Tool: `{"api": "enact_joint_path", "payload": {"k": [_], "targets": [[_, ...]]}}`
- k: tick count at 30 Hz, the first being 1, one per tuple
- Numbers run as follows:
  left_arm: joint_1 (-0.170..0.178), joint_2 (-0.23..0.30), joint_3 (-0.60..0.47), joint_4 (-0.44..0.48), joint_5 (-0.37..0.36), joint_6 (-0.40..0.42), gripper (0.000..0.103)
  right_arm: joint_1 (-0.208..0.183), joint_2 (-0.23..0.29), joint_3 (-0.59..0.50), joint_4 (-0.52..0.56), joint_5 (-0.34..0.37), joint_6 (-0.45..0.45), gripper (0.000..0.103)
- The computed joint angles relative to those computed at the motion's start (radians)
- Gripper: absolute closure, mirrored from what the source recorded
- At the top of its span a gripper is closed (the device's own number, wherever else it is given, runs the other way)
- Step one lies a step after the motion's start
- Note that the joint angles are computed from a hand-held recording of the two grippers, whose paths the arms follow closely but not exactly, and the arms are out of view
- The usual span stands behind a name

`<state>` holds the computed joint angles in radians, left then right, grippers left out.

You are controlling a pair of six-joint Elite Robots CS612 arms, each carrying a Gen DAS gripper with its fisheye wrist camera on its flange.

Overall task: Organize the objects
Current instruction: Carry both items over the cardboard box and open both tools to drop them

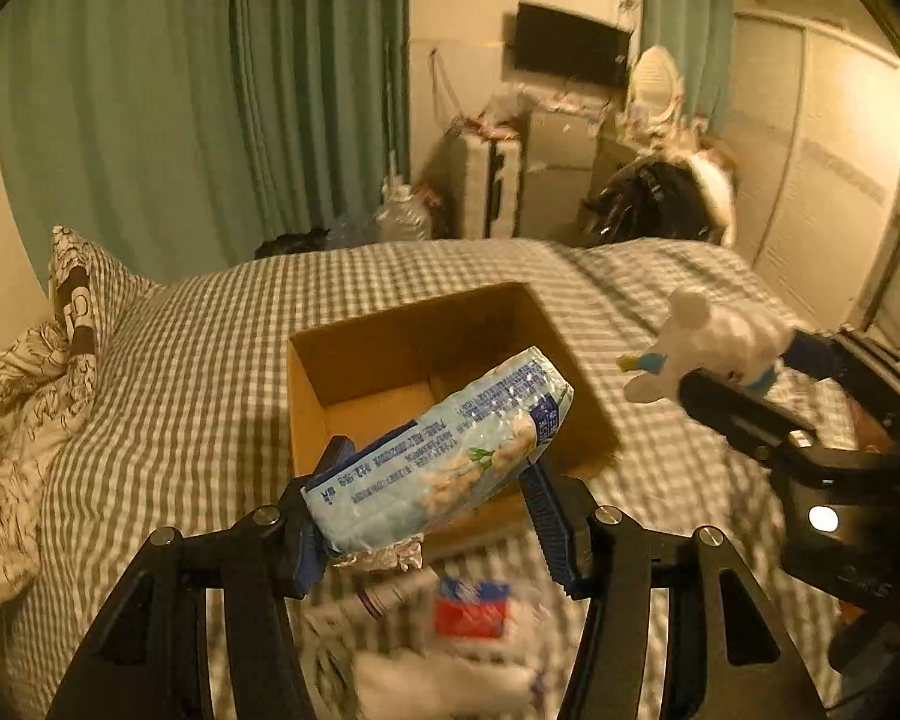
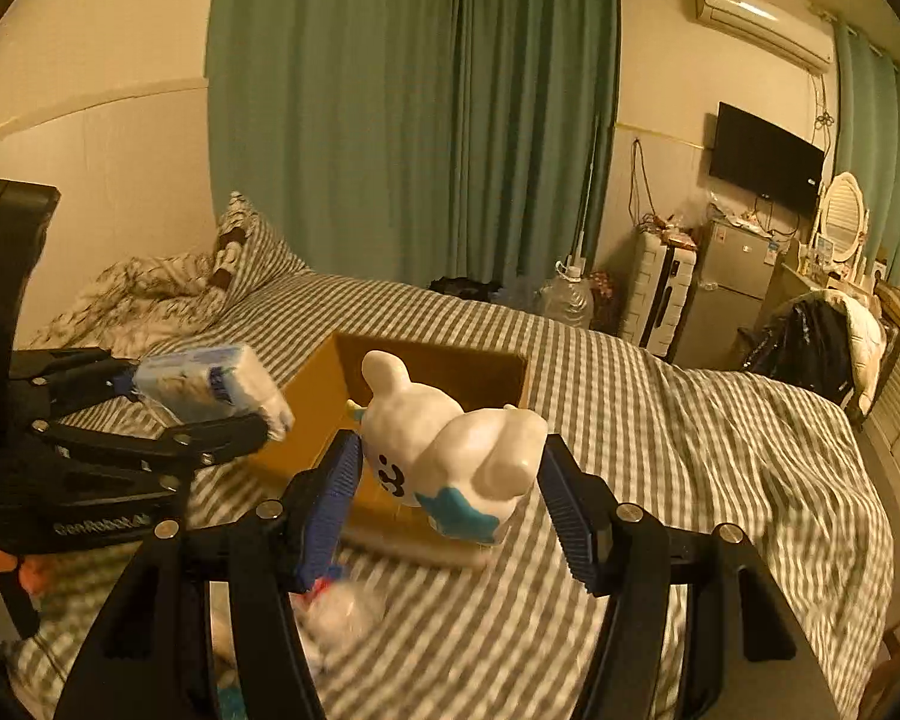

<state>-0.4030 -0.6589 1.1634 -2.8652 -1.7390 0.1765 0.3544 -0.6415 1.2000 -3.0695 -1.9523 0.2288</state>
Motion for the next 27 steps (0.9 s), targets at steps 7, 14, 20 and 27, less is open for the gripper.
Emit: {"api": "enact_joint_path", "payload": {"k": [7,14,20,27], "targets": [[0.005,0.139,-0.217,0.147,0.011,-0.011,0.045,-0.047,0.1,-0.171,0.165,0.08,0.061,0.043],[0.013,0.186,-0.266,0.208,-0.031,0.013,0.034,-0.055,0.14,-0.206,0.155,0.099,0.063,0.039],[0.015,0.151,-0.206,0.174,-0.002,0.006,0.01,-0.045,0.098,-0.149,0.106,0.04,0.092,0.016],[0.035,0.032,-0.029,0.03,0.0,-0.008,0.003,-0.008,-0.006,-0.021,0.053,-0.059,0.064,0.012]]}}
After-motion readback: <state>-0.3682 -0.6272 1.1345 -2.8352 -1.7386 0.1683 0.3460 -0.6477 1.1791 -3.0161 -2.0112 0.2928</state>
